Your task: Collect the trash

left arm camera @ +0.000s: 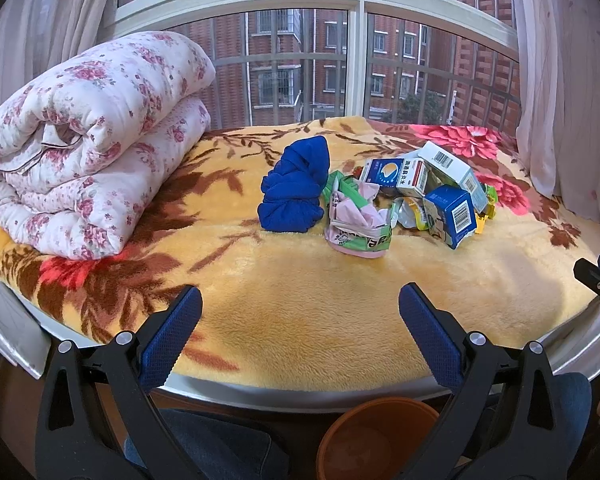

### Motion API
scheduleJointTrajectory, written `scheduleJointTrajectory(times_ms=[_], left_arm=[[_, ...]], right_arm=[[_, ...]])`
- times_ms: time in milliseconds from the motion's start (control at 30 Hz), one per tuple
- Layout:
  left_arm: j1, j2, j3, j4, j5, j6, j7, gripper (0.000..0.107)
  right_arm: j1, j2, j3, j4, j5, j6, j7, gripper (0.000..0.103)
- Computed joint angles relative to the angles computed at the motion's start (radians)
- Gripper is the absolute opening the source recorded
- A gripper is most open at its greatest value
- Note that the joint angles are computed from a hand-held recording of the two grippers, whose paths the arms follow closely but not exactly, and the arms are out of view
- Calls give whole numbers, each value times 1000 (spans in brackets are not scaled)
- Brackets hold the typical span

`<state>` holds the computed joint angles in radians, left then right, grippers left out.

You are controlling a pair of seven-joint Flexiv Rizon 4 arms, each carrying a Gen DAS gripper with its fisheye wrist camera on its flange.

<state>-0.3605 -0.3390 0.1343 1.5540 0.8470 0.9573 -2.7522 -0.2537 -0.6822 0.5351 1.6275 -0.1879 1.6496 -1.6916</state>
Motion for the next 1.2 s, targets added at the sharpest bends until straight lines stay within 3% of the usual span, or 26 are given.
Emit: scheduleJointTrajectory(times_ms=[200, 333, 600, 733, 967, 1033, 1200], left_arm=[[22, -31, 1, -10, -22, 62, 22, 96], [71, -99, -3, -33, -111, 172, 107, 96], [118, -231, 4, -125, -295, 282, 256, 96], [126, -300, 9, -212, -387, 266, 344, 96], [186, -397, -51, -338, -623, 130, 543, 93], [197, -414, -65, -352, -682, 99, 591, 62], [156, -413, -15, -346, -722, 76, 614, 51]], right_arm=[[2, 1, -3, -2, 4, -2, -2, 88], [5, 0, -7, -2, 6, -3, -3, 88], [14, -4, -19, -20, 15, -28, -10, 88], [19, -1, -24, -21, 30, -37, -23, 88], [25, 3, -31, -21, 58, -49, -42, 88], [29, 3, -34, -22, 65, -52, -46, 88], [43, 4, -46, -26, 84, -61, -53, 88]])
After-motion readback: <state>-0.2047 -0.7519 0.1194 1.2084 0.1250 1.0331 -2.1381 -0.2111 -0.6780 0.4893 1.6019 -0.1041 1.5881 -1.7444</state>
